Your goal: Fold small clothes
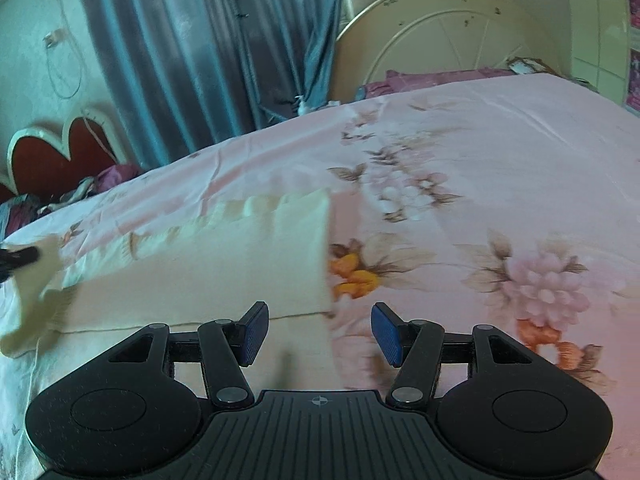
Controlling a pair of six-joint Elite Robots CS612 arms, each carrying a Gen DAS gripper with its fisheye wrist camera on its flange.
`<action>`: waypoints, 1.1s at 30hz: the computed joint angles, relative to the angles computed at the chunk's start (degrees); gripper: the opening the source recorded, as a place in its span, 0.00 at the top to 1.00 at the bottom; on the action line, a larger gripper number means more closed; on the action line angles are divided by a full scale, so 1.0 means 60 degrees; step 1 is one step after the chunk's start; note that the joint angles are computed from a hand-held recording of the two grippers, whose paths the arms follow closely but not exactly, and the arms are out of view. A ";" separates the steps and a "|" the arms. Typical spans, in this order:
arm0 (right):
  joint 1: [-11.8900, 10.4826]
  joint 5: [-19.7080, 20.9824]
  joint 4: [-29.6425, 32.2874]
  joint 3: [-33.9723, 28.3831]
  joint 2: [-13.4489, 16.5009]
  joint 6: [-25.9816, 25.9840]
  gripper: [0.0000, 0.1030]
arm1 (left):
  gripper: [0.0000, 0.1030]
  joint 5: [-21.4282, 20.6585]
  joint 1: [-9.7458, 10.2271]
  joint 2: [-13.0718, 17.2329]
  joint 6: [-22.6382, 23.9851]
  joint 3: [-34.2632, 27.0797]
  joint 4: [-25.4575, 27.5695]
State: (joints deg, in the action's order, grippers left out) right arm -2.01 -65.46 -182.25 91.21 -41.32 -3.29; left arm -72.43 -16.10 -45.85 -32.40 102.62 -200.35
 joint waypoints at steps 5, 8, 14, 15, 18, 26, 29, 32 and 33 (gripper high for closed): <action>-0.0241 0.0038 -0.0091 0.0091 -0.0066 0.0193 0.44 | 0.97 -0.0639 -0.0429 0.0446 0.0913 -0.0917 0.1285; -0.0377 0.0136 -0.0044 0.0186 -0.0154 0.0219 0.44 | 0.96 -0.1027 -0.0520 0.0758 0.1126 -0.1328 0.1702; -0.0531 0.0862 0.0311 0.0116 -0.0183 0.0574 0.44 | 0.13 -0.1199 -0.0792 0.0948 0.1611 -0.1266 0.1189; -0.0534 0.1134 0.0365 0.0062 -0.0152 0.0667 0.44 | 0.15 -0.0886 -0.0866 0.0843 0.1639 -0.1078 0.0991; -0.0447 0.1892 0.0554 -0.0212 0.0013 0.0805 0.44 | 0.23 -0.0365 -0.0827 0.0381 0.1361 -0.0242 0.0491; 0.0120 0.2543 0.1752 -0.1281 0.0673 0.0409 0.64 | 0.47 0.1211 -0.0271 -0.0766 -0.0728 0.2021 0.0929; 0.0270 0.2445 0.2445 -0.1727 0.0929 0.0526 0.64 | 0.43 0.0961 0.0049 -0.0763 -0.1331 0.2094 0.1046; 0.0397 0.2199 0.2797 -0.1938 0.1019 0.0326 0.63 | 0.41 0.0712 0.0208 -0.0549 -0.1129 0.1868 0.0913; 0.0435 0.2145 0.2833 -0.1964 0.1021 0.0170 0.63 | 0.41 0.0730 0.0225 -0.0457 -0.0990 0.1740 0.0918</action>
